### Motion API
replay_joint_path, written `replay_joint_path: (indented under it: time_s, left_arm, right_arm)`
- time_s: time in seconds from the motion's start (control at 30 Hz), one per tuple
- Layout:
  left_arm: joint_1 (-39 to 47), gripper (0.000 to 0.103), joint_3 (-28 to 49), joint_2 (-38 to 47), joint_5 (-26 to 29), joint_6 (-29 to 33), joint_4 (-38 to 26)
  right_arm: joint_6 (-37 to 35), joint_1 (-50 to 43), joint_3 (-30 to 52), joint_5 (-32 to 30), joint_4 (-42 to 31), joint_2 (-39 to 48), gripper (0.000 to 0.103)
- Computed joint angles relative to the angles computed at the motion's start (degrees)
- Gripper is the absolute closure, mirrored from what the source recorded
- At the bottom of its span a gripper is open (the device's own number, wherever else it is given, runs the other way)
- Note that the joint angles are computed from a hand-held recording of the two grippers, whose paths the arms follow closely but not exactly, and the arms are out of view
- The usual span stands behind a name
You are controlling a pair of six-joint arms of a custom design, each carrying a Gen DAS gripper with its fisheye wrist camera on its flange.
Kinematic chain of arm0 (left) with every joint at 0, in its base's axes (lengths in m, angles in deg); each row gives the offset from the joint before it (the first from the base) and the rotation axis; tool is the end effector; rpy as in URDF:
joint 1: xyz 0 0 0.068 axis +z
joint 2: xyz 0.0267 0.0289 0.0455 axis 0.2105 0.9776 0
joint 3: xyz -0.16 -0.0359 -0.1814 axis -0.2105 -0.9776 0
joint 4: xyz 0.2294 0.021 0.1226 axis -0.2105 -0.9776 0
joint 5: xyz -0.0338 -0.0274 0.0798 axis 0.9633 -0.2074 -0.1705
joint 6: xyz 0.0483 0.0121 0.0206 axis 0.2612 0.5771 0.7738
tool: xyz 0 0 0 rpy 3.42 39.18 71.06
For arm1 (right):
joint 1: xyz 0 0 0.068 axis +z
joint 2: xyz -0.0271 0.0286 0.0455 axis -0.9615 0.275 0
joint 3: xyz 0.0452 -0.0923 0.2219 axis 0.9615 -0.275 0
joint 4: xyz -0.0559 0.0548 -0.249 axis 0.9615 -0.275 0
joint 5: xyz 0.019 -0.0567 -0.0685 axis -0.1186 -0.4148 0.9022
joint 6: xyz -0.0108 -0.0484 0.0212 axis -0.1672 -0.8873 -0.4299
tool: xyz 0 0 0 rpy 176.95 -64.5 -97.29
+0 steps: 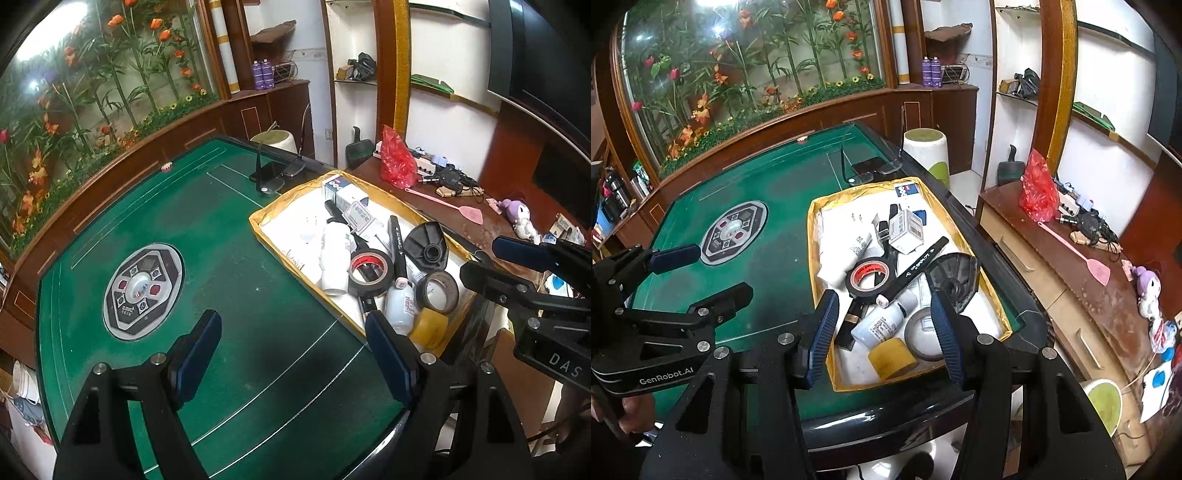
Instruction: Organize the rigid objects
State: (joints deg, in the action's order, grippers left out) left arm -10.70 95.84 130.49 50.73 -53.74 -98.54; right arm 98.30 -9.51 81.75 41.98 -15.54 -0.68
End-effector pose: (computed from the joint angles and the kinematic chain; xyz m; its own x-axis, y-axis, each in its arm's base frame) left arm 0.2685 -0.1215 0.2335 -0.4583 0.6382 -0.6185 0.7620 0.6404 0.0963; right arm 0.1081 0.1668 0.2403 -0.5690 0.3935 -0.7221 0.4765 0.8734 0.1005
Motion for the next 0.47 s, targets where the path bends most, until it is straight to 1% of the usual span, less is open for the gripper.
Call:
replay_joint_path:
  time_s: [0.13,0.23,0.3,0.4,0.47]
  left_arm:
    - [0.2,0.022,0.2,0.1,0.7,0.3,-0.3]
    - [0.4,0.022,2.5,2.4,2.1,1.2,-3.4]
    - [0.5,0.022,2.7,3.0,2.4,1.6,-4.1]
    - [1.5,0.022,1.9,2.2,3.8,1.2,-3.2]
    - [1.2,0.022,1.6,1.8,2.9,1.0,-2.7]
  right_arm:
    - [0.4,0.2,0.0,-0.3,-0.2,0.2,0.051]
    - [0.4,0.1,-0.2,-0.5,0.2,0.2,0.051]
    - [0.5,0.1,-0.6,-0.7,0.7,0.0,0.051]
    - [0.4,-0.1,-1.0,-0.9,1.0,-0.3,0.051]
    - [0.6,-0.3,-1.4,-1.1,1.4,-0.6,0.051]
